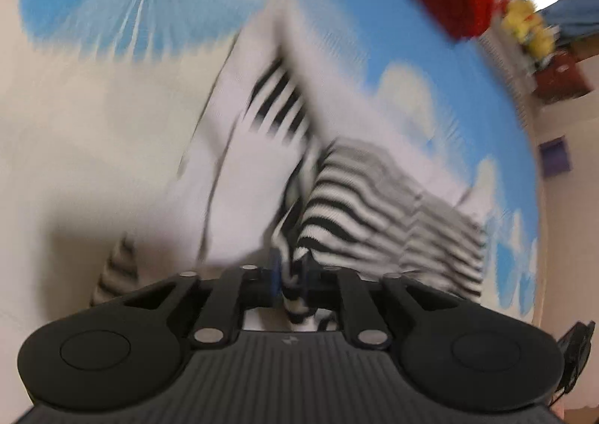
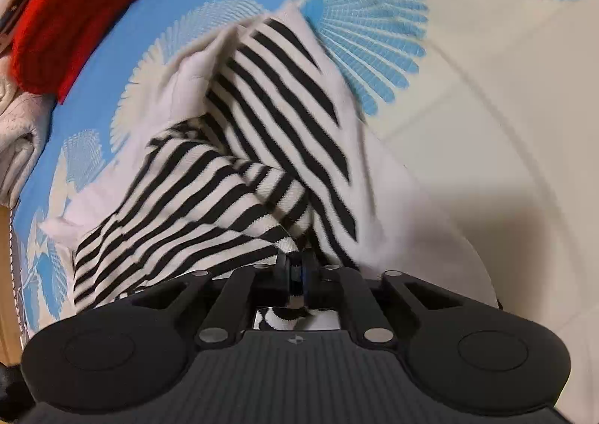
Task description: Fold small clothes
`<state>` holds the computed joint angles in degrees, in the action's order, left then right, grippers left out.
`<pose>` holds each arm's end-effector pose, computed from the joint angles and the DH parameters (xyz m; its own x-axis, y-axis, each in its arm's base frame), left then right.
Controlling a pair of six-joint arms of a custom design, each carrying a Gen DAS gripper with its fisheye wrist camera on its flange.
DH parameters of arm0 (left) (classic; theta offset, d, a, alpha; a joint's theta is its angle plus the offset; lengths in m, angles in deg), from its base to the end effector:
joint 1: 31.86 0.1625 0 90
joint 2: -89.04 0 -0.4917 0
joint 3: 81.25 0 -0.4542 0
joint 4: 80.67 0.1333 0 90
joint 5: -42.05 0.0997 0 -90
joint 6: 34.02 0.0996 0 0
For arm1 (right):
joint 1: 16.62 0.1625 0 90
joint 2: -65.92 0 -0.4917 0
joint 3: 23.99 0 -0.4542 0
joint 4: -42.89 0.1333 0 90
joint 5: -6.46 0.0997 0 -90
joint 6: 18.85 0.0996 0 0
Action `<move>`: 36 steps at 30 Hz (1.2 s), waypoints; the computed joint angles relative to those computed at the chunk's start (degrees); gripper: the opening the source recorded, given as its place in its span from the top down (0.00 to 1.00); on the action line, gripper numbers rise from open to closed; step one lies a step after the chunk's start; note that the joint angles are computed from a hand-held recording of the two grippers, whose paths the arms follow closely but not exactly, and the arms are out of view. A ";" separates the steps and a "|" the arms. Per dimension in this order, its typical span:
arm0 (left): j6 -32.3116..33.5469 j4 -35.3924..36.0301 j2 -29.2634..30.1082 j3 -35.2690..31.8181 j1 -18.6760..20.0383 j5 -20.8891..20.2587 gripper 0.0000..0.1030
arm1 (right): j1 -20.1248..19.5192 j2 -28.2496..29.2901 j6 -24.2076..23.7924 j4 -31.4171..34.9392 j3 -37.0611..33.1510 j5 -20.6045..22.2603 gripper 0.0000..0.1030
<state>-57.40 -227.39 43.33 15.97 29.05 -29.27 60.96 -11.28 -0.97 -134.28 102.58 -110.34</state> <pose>-0.2124 -0.7216 0.0740 -0.9650 0.0541 -0.2567 0.1103 0.9715 -0.2099 -0.0294 -0.5444 0.2881 -0.7209 0.6765 0.1509 0.4111 0.5926 -0.6927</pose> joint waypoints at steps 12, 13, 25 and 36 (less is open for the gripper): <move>5.42 4.23 2.79 -0.75 -1.66 4.81 0.75 | 2.96 3.83 -12.83 -13.25 -0.61 2.92 0.79; 4.88 5.39 3.08 -0.79 -1.66 6.54 0.84 | 2.55 3.94 -10.88 -7.76 -1.60 1.26 0.79; 7.38 6.46 3.16 -1.17 -2.54 7.49 0.79 | 2.62 5.12 -10.74 -6.33 -2.46 -3.06 0.78; 20.80 -16.03 -7.85 12.29 -8.88 9.55 0.76 | 10.65 -0.57 -15.96 -18.00 2.13 -7.89 0.79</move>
